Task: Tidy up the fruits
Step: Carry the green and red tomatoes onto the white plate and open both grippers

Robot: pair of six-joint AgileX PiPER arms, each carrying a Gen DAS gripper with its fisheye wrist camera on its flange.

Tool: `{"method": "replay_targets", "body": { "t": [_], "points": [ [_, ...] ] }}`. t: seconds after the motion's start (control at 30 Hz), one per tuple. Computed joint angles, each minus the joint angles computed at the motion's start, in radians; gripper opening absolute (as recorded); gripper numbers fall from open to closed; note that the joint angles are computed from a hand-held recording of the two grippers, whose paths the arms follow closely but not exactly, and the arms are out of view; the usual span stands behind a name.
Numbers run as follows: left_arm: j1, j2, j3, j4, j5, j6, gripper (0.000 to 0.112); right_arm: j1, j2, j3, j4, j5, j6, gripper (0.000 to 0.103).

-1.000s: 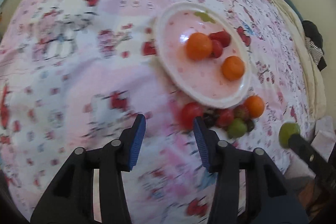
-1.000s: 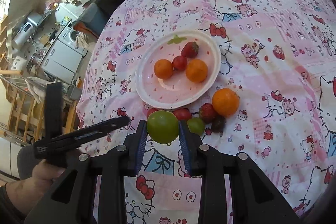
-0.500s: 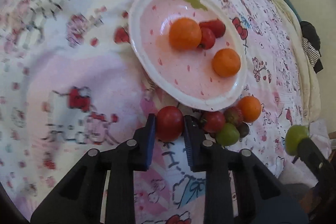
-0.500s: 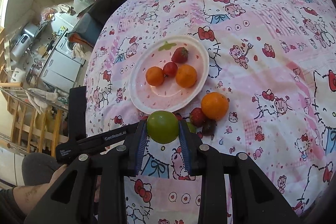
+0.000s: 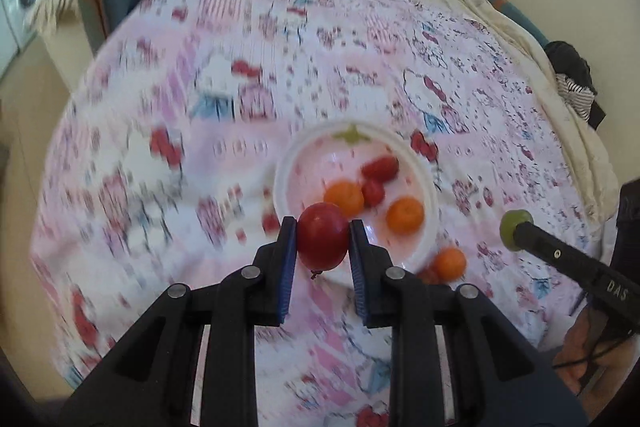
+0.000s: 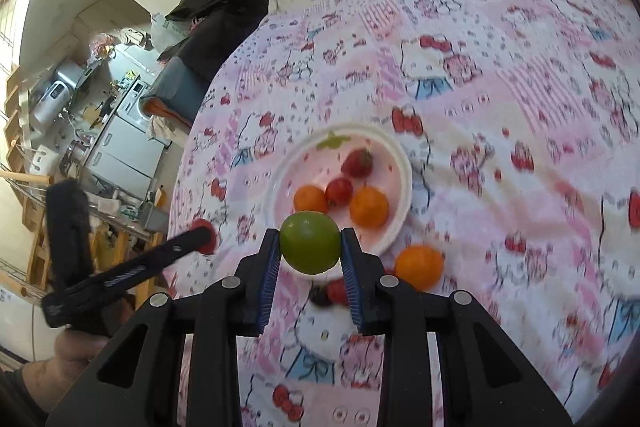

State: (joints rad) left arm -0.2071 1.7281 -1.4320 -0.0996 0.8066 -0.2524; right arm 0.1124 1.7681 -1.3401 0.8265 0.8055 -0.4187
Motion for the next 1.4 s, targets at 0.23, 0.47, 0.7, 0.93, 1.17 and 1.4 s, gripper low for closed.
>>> {"method": "replay_targets", "body": {
  "t": [0.23,0.47,0.7,0.93,1.17,1.4],
  "points": [
    [0.001,0.182,-0.189,0.091,0.042,-0.005,0.022,0.021,0.199,-0.257,-0.133,0.03,0.107,0.032],
    [-0.007,0.307,-0.234,0.119,-0.009,-0.019,0.022,0.043,0.385,-0.467,-0.283,0.066,0.222,0.032],
    [0.004,0.368,-0.249,0.119,-0.044,-0.03,0.022,0.059,0.479,-0.555,-0.352,0.096,0.273,0.032],
    [-0.004,0.386,-0.28,0.134,-0.031,-0.029,0.024,0.067,0.503,-0.574,-0.369,0.112,0.294,0.032],
    [0.003,0.389,-0.283,0.094,-0.025,-0.006,0.024,0.067,0.509,-0.577,-0.368,0.117,0.309,0.035],
    [-0.009,0.367,-0.259,0.086,-0.049,0.01,0.052,0.073,0.509,-0.583,-0.378,0.116,0.323,0.053]
  ]
}}
